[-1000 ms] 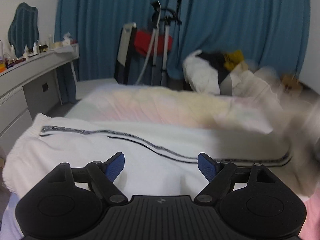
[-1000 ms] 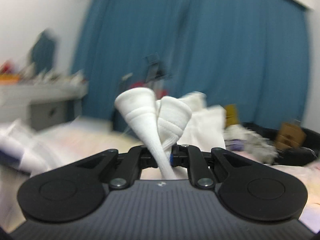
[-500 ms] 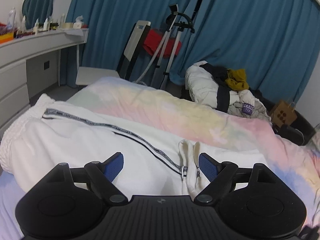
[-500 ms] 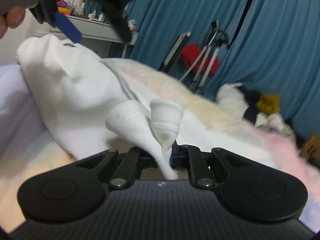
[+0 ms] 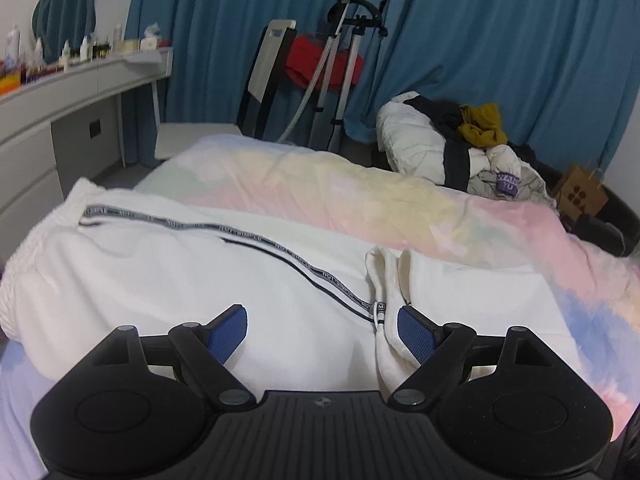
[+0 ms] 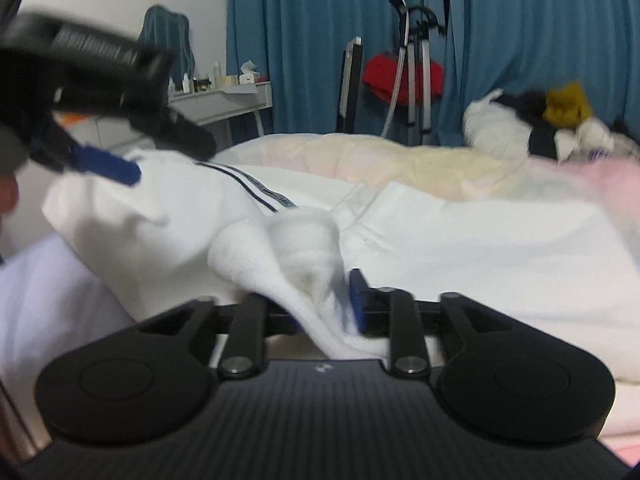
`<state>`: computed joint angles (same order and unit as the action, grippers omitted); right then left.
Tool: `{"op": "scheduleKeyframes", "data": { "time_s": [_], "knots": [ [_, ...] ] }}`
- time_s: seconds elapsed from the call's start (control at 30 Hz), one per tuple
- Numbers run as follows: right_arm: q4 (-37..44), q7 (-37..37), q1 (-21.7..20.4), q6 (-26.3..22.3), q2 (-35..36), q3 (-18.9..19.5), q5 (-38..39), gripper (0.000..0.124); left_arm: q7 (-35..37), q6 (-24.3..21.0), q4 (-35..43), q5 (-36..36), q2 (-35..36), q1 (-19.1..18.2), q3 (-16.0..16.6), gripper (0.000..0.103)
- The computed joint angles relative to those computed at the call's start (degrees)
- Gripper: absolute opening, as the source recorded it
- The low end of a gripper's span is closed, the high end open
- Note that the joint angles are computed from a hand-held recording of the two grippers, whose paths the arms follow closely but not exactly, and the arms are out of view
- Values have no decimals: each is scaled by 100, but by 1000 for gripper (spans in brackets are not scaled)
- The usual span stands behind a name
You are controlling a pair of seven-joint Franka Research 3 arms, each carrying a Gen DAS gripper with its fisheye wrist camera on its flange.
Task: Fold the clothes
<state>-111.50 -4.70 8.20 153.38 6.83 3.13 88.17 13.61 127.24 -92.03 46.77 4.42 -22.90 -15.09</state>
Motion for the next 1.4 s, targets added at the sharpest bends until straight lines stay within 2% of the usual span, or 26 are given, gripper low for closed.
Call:
{"op": "scheduleKeyframes", "data": {
  "time_s": [0.07, 0.13, 0.27, 0.43, 0.57, 0.77, 1.03, 1.2, 1.4],
  "knots": [
    [-11, 493, -62, -361, -47, -45, -287, 65, 46, -109, 48, 147, 15, -37, -10, 84],
    [-48, 726, -121, -732, -132, -82, -454, 77, 55, -160, 51, 299, -9, -67, -16, 84],
    [-105, 1276, -145, -825, -330, -155, -688, 77, 99, -138, -10, 418, -90, -82, -47, 84],
    [-139, 2249, -185, -486, -488, -286, -1135, 77, 162, -26, -140, 387, -215, -61, -84, 84],
    [-159, 2909, -229, 35, -600, -362, -1541, 77, 141, 43, -336, 298, -393, -31, -146, 85],
    [-235, 3095, -360, 67, -856, -526, -1478, 77, 173, 54, -664, 88, -666, -14, -288, 87],
    [-500, 2899, -314, 258, -1197, -675, -1538, 77, 247, -20, -794, 59, -758, -38, -453, 88],
    [-463, 2640, -265, 306, -1131, -675, -1465, 77, 324, -141, -664, 48, -637, -84, -451, 90],
    [-493, 2565, -223, 436, -1105, -639, -1542, 77, 187, -507, -512, 82, -571, -137, -421, 99]
  ]
}}
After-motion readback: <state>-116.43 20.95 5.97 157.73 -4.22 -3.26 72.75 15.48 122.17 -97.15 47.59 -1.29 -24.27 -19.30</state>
